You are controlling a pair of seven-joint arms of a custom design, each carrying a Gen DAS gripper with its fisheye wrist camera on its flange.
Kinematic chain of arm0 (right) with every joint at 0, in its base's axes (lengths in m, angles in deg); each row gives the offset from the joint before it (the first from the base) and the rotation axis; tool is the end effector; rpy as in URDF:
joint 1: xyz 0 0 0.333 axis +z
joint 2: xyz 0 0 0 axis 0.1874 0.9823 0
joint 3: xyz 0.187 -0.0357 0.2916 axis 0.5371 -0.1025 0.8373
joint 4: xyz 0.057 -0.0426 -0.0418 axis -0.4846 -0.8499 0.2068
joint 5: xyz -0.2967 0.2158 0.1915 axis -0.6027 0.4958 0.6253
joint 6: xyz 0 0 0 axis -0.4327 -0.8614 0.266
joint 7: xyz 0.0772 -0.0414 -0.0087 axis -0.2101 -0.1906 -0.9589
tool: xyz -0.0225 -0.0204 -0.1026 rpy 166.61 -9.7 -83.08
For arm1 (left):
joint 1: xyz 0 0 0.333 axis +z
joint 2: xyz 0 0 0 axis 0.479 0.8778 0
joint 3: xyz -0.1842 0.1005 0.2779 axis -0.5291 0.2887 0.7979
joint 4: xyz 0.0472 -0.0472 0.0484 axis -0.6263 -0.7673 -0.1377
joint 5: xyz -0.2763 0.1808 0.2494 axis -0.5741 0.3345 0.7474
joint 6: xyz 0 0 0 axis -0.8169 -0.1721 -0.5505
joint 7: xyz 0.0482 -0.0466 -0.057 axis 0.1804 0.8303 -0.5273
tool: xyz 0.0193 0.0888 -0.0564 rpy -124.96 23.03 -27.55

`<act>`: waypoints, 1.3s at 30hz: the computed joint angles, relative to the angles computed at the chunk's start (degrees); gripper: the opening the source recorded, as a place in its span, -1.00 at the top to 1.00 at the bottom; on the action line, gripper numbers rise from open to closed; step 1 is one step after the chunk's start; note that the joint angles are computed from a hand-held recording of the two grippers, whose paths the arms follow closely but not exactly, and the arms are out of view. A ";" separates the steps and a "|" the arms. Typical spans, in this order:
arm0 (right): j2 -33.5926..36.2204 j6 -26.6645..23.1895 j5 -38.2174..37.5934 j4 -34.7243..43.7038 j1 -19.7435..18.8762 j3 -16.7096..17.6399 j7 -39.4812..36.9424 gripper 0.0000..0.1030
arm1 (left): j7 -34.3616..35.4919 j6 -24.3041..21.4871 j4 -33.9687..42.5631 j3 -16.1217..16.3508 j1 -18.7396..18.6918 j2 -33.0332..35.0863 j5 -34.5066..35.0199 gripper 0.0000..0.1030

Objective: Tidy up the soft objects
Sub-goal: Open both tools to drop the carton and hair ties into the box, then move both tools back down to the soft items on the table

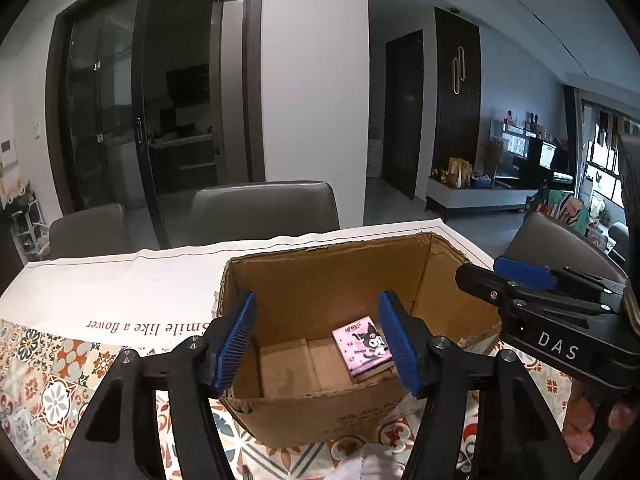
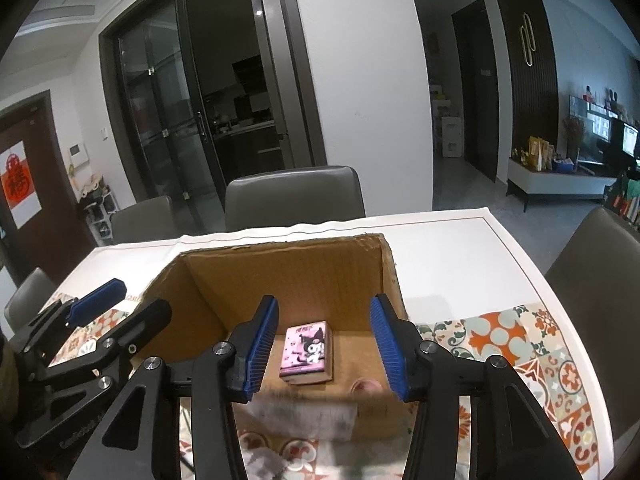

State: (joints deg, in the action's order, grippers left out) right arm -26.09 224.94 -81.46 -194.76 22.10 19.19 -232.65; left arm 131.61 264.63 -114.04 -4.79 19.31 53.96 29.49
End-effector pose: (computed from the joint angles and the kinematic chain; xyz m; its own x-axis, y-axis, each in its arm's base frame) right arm 0.6123 0.1563 0.4859 -0.1657 -0.9741 -0.1540 -0.5088 0.2182 -0.8328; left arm 0.6334 -0.2718 0.4982 -0.4594 -0.8882 -0.0024 -0.4217 0.2205 -0.8795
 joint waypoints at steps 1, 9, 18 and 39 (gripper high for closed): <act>-0.53 -0.37 -0.48 -0.42 0.19 0.03 0.39 0.04 | 0.13 0.19 -0.53 -0.74 0.75 -0.42 -0.02 -0.21; -5.82 -2.84 -4.55 -3.96 0.07 2.41 3.54 0.04 | -0.58 3.60 -6.32 -10.46 10.41 -5.29 1.74 -0.21; -11.57 -5.63 -8.02 -7.45 -0.42 5.73 6.12 0.04 | -16.68 6.58 -12.95 -33.03 36.27 -10.20 19.63 -0.25; -22.95 -13.91 -13.44 -19.16 -0.01 10.25 16.44 -0.24 | -45.82 14.46 -22.16 -34.47 45.06 -19.62 48.84 -0.39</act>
State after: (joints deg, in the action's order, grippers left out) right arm -49.04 211.03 -94.90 -213.93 22.09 29.44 -216.21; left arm 85.79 279.09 -136.20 -39.26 64.38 34.34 78.33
